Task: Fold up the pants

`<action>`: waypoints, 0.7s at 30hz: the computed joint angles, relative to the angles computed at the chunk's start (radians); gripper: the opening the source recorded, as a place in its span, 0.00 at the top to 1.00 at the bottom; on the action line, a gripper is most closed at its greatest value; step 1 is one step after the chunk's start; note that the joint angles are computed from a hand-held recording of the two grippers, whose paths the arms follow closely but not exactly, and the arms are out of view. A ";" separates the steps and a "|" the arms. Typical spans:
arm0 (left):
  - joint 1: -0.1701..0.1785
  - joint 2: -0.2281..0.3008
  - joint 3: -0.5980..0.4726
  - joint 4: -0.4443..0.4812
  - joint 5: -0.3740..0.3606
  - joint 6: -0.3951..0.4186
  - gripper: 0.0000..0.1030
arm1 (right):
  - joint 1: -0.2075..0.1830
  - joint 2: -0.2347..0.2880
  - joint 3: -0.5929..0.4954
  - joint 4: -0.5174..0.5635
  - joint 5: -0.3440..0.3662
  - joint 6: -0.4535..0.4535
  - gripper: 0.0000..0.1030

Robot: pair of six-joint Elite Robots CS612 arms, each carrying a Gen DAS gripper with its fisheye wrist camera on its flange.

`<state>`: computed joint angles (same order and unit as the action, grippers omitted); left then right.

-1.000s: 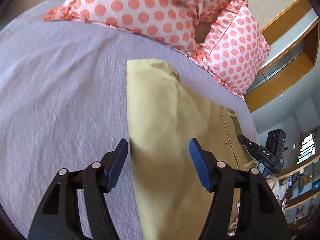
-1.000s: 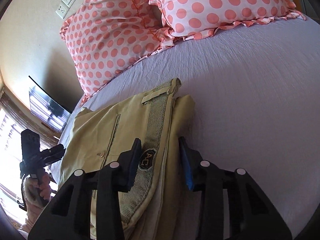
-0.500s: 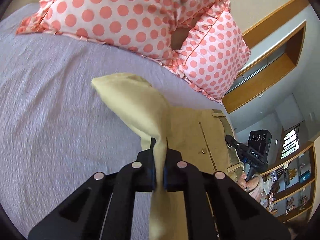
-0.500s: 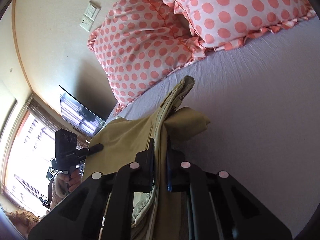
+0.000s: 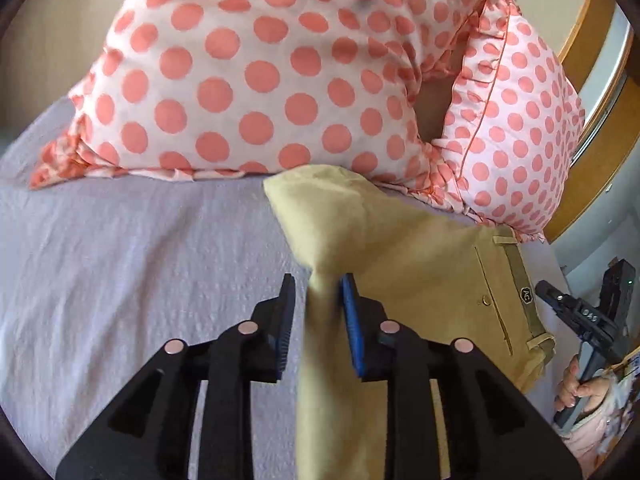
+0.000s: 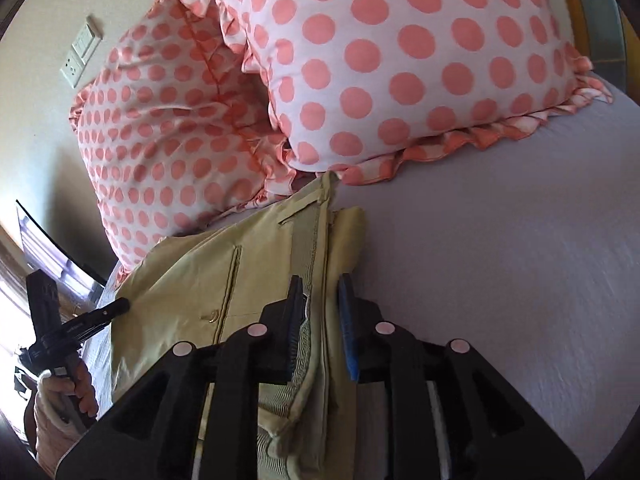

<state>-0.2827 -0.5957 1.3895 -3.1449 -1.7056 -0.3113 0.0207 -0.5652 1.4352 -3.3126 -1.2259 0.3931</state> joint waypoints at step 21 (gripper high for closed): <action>-0.155 -0.151 0.358 -0.041 0.315 0.025 0.02 | 0.171 -0.101 0.251 -0.126 -0.342 -0.185 0.01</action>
<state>-0.4373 -0.7472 1.7477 -3.1857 -1.3908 -0.2862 0.1915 -0.6666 1.6867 -3.4383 -1.5680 0.2082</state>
